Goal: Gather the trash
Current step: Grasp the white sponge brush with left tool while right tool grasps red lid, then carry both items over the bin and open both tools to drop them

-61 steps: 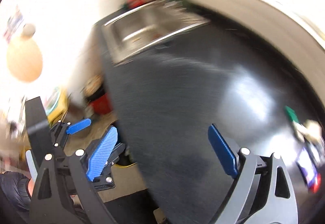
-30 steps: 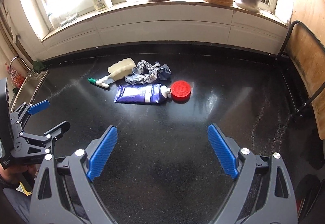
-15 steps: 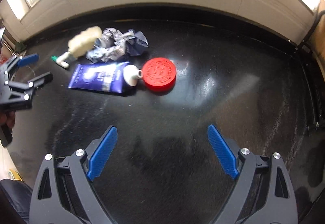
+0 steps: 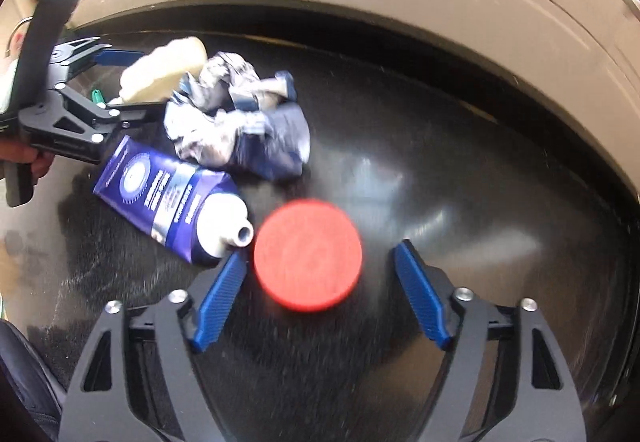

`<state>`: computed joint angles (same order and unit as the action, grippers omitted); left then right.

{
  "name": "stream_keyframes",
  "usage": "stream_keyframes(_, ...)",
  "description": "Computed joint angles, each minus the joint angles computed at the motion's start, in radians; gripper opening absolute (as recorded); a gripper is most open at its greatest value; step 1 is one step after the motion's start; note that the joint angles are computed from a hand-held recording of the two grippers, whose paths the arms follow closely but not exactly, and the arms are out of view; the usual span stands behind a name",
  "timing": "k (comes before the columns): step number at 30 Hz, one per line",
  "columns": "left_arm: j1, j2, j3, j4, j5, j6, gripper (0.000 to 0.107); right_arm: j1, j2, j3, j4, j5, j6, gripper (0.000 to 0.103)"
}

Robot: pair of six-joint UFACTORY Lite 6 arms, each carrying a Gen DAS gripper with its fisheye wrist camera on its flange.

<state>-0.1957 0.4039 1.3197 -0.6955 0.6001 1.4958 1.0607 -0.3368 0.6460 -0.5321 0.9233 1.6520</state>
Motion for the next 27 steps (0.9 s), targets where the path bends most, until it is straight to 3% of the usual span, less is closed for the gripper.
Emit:
stream_keyframes(2,0.002,0.021,0.029,-0.002,0.016,-0.007,0.091,-0.038,-0.009,-0.003,-0.008,-0.018,-0.042,0.052)
stream_keyframes(3,0.006,0.028,0.043,-0.003,0.035,-0.009,0.084,-0.057,-0.010,0.000,0.002,-0.025,-0.067,0.049)
stream_keyframes(4,0.010,0.035,0.058,0.006,0.059,-0.023,0.080,-0.066,-0.009,0.004,0.010,-0.029,-0.079,0.049)
stream_keyframes(6,0.016,0.039,0.075,0.017,0.088,-0.039,0.057,-0.080,-0.008,0.003,0.019,-0.036,-0.098,0.049)
stream_keyframes(9,0.014,-0.008,0.034,0.039,0.057,-0.062,0.040,-0.066,0.003,0.024,0.037,-0.009,-0.068,0.049)
stream_keyframes(12,0.023,-0.069,-0.004,0.040,0.071,-0.102,0.039,-0.022,-0.008,0.051,0.041,0.069,-0.008,0.049)
stream_keyframes(18,0.118,-0.268,-0.085,0.040,0.175,-0.124,0.039,0.214,0.011,0.198,0.028,0.327,0.217,0.049)
stream_keyframes(23,0.287,-0.487,-0.194,0.038,0.356,-0.091,0.039,0.426,0.122,0.385,0.033,0.516,0.399,0.049)
stream_keyframes(27,0.487,-0.717,-0.362,0.054,0.529,0.037,0.039,0.563,0.231,0.528,0.051,0.608,0.518,0.049)
